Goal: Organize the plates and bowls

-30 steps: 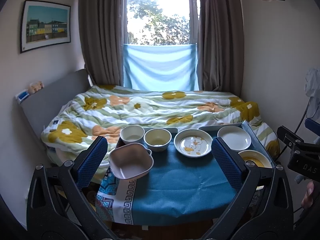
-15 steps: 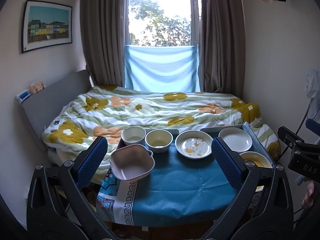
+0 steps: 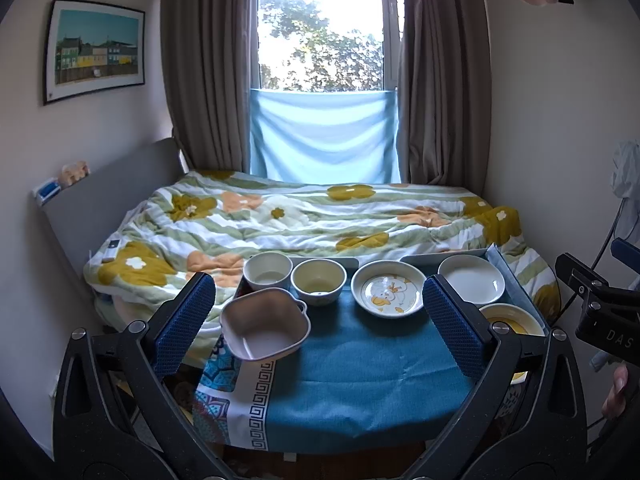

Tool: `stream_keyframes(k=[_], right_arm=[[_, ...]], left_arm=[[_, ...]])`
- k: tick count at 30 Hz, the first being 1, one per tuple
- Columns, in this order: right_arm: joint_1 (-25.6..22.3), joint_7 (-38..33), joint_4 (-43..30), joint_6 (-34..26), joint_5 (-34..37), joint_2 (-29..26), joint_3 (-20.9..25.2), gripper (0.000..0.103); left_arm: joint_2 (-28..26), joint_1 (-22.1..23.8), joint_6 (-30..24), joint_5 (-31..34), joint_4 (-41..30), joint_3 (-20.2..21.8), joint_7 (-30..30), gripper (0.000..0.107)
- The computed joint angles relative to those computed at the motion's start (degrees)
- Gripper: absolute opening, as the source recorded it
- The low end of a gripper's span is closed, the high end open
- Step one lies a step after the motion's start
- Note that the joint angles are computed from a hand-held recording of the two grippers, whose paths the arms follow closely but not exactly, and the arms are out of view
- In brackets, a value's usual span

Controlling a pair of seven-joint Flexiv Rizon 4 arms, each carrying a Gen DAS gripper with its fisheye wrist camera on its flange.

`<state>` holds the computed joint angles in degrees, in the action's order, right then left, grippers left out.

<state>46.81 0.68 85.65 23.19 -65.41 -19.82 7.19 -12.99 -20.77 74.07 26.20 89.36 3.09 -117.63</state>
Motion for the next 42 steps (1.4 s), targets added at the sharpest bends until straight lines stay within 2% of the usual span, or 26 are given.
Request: stream_keyframes(k=[34, 42], right_arm=[[0.68, -0.37, -1.84, 0.21, 0.23, -1.29, -0.72, 0.103], [0.62, -0.44, -1.84, 0.52, 0.35, -1.43, -0.82, 0.103]], left_arm=[[-0.49, -0.11, 0.32, 2.01, -0.6, 0.51, -1.27, 0.103], [-1.23, 0.4, 0.72, 0.61, -0.56, 0.4, 0.75, 0.103]])
